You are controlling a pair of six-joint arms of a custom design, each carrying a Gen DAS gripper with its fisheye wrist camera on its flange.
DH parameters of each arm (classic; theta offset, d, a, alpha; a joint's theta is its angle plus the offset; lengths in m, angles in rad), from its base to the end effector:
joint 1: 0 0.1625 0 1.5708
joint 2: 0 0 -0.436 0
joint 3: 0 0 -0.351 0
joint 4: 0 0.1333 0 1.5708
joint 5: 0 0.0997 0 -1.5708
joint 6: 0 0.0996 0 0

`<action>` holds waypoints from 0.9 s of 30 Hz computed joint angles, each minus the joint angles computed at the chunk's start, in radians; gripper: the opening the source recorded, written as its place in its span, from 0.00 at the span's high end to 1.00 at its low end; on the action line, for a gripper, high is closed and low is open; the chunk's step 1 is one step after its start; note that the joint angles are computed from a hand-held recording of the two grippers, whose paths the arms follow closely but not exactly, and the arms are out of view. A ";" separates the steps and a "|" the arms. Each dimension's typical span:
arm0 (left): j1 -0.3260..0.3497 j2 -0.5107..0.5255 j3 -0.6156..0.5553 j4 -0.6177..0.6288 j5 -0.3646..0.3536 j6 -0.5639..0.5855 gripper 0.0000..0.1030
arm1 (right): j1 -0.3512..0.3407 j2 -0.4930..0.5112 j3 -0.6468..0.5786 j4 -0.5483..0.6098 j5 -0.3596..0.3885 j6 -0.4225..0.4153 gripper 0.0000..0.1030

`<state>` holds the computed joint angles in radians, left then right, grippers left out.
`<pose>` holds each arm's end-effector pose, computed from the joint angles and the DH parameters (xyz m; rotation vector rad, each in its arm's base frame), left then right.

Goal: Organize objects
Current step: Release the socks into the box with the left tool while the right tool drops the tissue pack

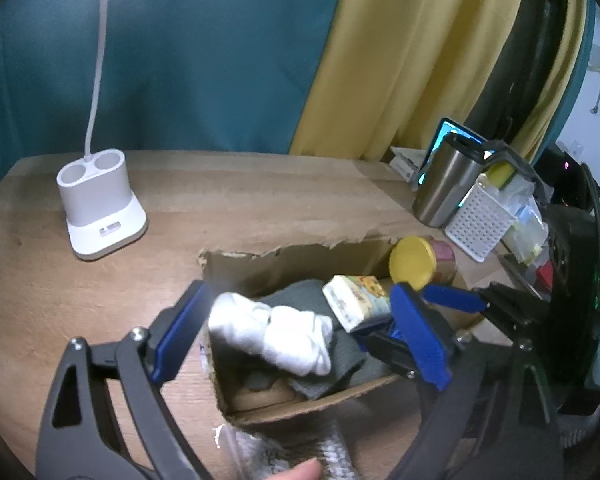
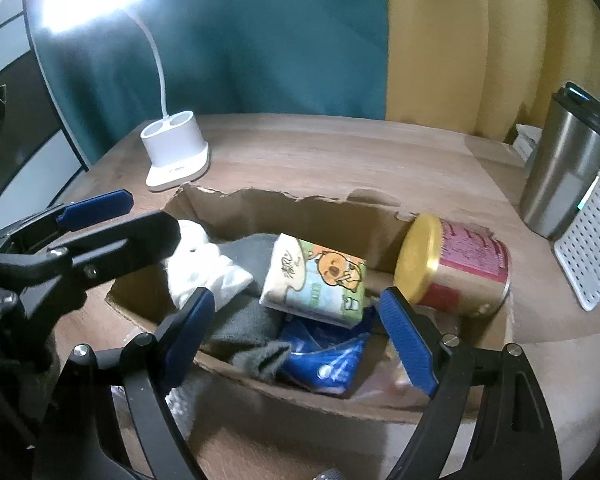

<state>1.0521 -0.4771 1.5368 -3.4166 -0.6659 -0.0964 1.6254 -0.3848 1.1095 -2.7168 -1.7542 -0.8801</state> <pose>-0.1498 -0.6894 0.0836 0.0279 2.2715 -1.2077 0.1585 -0.7905 0.0449 1.2009 -2.5007 0.4409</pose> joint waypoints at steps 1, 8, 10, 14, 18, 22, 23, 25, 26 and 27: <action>-0.003 0.000 0.003 -0.004 0.006 0.003 0.10 | -0.001 -0.002 0.004 -0.004 0.000 -0.001 0.16; -0.019 -0.004 0.027 -0.016 0.025 -0.006 0.10 | -0.008 -0.021 0.030 -0.023 0.011 -0.007 0.16; -0.025 -0.005 0.037 -0.022 0.029 -0.011 0.10 | -0.010 -0.030 0.042 -0.029 0.015 -0.009 0.16; -0.034 -0.008 0.056 -0.033 0.039 -0.022 0.10 | -0.012 -0.045 0.065 -0.042 0.019 -0.014 0.16; -0.045 -0.011 0.077 -0.038 0.048 -0.036 0.10 | -0.016 -0.063 0.093 -0.064 0.022 -0.017 0.16; -0.056 -0.012 0.099 -0.053 0.057 -0.043 0.10 | -0.021 -0.082 0.123 -0.086 0.026 -0.016 0.16; -0.058 -0.012 0.103 -0.055 0.059 -0.046 0.10 | -0.022 -0.086 0.131 -0.091 0.026 -0.016 0.16; -0.065 -0.013 0.112 -0.060 0.064 -0.052 0.10 | -0.024 -0.097 0.149 -0.104 0.027 -0.017 0.16; -0.068 -0.013 0.118 -0.063 0.067 -0.055 0.10 | -0.025 -0.102 0.158 -0.110 0.027 -0.017 0.16; -0.071 -0.013 0.124 -0.064 0.070 -0.060 0.10 | -0.027 -0.108 0.167 -0.116 0.028 -0.017 0.16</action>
